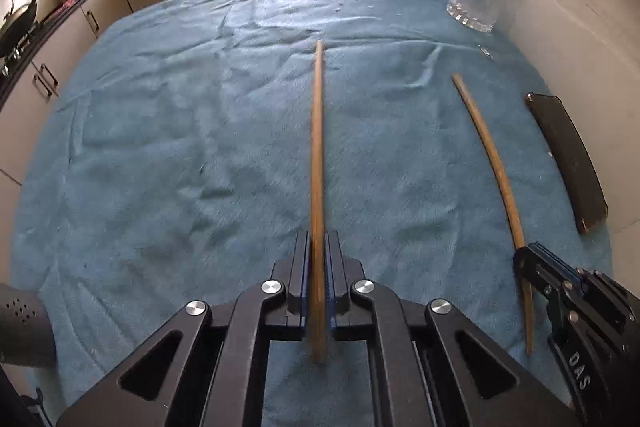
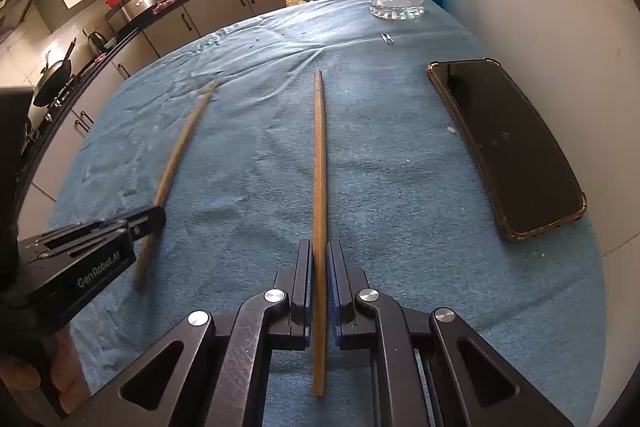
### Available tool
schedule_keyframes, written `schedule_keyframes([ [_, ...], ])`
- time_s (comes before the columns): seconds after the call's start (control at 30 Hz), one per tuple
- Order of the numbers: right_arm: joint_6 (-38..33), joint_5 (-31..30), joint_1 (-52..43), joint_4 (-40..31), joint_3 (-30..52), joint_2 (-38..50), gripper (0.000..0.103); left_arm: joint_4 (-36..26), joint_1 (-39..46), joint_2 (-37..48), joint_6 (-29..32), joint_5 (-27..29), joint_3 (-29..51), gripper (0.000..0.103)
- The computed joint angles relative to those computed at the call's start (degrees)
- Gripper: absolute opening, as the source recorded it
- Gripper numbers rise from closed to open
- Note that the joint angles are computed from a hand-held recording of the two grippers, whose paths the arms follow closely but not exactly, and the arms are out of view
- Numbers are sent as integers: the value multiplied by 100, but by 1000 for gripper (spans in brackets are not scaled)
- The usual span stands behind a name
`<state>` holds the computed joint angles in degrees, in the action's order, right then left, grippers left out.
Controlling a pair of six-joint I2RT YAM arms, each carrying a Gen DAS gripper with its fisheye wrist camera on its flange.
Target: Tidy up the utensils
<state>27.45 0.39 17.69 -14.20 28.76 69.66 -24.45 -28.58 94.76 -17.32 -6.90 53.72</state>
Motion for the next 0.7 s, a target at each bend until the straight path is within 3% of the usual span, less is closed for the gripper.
schedule_keyframes([
  [0.1, 11, -173, 2, -172, -74, -195, 8, -75, 194, -464, 97, 344, -439, 6],
  [0.23, 73, -304, 161, -767, -353, -938, 8, -402, 491, -1749, 399, 865, -1473, 6],
  [0.4, 169, -211, 631, -1828, -621, -2059, 10, -1436, 905, -2996, 1071, 1599, -2034, 6],
  [0.43, 127, -218, 675, -1950, -616, -2151, 17, -1608, 960, -3215, 1193, 1675, -2057, 7],
  [0.5, 13, -352, 632, -2099, -541, -2197, 35, -1831, 1005, -3613, 1389, 1624, -2036, 13],
  [0.53, -4, -308, 616, -2089, -478, -2126, 44, -1784, 967, -3713, 1400, 1489, -1987, 24],
  [0.6, -5, -55, 653, -1948, -351, -1809, 46, -1528, 887, -3652, 1225, 1220, -1915, 36],
  [0.7, -158, -65, 443, -1451, -138, -1009, 46, -1078, 722, -3022, 1135, 945, -1680, 37],
])
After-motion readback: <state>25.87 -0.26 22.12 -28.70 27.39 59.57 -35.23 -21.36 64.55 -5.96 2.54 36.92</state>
